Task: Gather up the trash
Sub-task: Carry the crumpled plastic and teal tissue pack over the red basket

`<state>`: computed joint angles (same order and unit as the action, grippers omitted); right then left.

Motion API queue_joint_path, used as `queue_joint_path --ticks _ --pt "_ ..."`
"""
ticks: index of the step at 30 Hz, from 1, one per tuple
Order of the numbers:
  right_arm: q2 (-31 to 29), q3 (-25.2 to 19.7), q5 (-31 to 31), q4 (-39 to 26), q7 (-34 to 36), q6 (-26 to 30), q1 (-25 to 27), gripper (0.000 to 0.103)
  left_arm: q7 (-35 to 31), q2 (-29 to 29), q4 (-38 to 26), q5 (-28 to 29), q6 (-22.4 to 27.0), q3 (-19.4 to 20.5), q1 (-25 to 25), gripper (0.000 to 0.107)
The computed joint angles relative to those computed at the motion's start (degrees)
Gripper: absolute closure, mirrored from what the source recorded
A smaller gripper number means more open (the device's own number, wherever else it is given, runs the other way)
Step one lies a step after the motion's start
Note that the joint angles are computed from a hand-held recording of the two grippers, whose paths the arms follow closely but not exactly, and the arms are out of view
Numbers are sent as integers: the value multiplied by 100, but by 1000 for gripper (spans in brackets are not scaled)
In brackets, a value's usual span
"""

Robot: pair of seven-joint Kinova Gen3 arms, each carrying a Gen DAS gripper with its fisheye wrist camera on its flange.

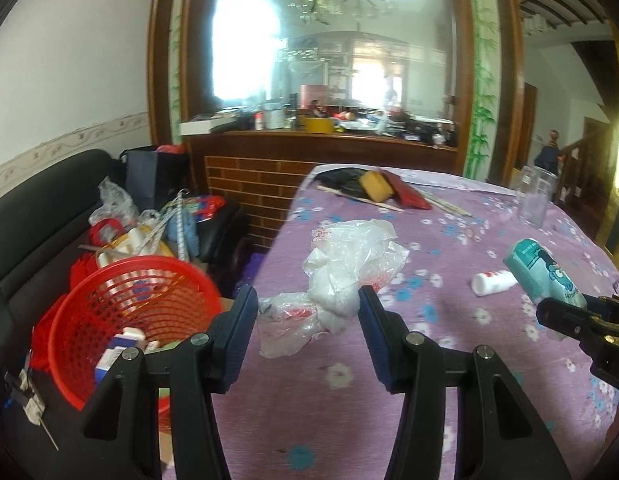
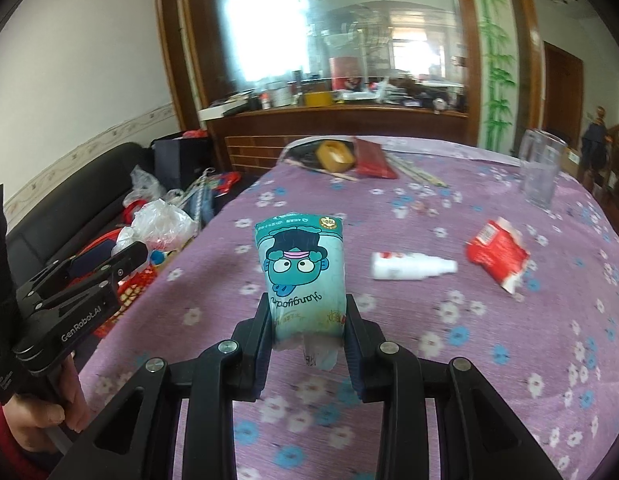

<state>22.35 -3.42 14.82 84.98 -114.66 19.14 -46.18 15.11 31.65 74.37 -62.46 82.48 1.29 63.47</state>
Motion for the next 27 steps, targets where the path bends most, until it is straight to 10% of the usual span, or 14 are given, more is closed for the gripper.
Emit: queue_joint_path --ticks 27 --pt "1730 -959 -1559 -3406 2240 2141 -429 66 2395 -1527 2477 613 931 1073 -806 57"
